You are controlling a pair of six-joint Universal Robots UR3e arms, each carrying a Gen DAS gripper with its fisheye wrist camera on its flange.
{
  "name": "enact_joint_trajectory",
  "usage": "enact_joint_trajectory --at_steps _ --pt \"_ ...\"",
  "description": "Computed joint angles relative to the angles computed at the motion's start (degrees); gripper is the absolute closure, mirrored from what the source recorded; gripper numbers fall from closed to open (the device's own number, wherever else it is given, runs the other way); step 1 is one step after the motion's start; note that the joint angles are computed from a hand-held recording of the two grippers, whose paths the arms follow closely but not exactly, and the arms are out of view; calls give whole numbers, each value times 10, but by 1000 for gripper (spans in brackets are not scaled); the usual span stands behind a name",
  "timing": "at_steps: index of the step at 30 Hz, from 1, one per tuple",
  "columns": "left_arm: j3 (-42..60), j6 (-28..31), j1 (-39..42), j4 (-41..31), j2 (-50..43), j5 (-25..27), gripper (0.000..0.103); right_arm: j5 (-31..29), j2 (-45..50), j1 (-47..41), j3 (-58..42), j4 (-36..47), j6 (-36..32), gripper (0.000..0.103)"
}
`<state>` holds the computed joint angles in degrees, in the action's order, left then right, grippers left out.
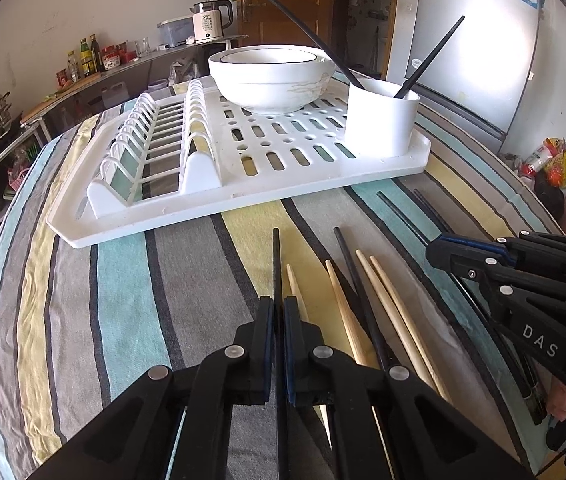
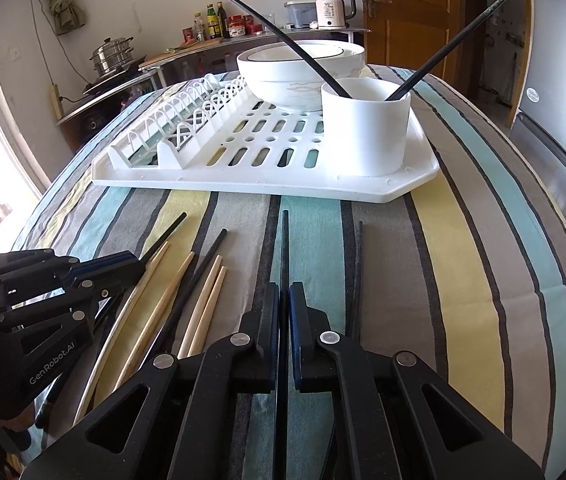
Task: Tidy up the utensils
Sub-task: 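Grasp another black chopstick with the left tool while the right tool grasps one too, then lift both held black chopsticks and carry them over the white cup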
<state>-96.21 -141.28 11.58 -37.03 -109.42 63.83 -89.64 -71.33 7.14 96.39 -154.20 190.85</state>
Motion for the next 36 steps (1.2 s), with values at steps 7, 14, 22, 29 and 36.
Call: enact_joint_trajectory --at_steps 7,14,22,29,36 --pt "1 -7 14 -14 33 -31 99 25 -40 -20 20 -14 -7 98" --pt "8 -15 39 -40 74 -72 98 51 -85 -33 41 -31 -13 98" --pt "7 -16 81 -76 131 -129 98 72 -142 -40 61 -47 -15 98" --pt "-13 0 129 -115 198 -185 98 85 -189 -46 80 -57 -16 98" --pt "-43 34 188 -175 268 -242 99 85 -226 -42 99 -70 -16 98"
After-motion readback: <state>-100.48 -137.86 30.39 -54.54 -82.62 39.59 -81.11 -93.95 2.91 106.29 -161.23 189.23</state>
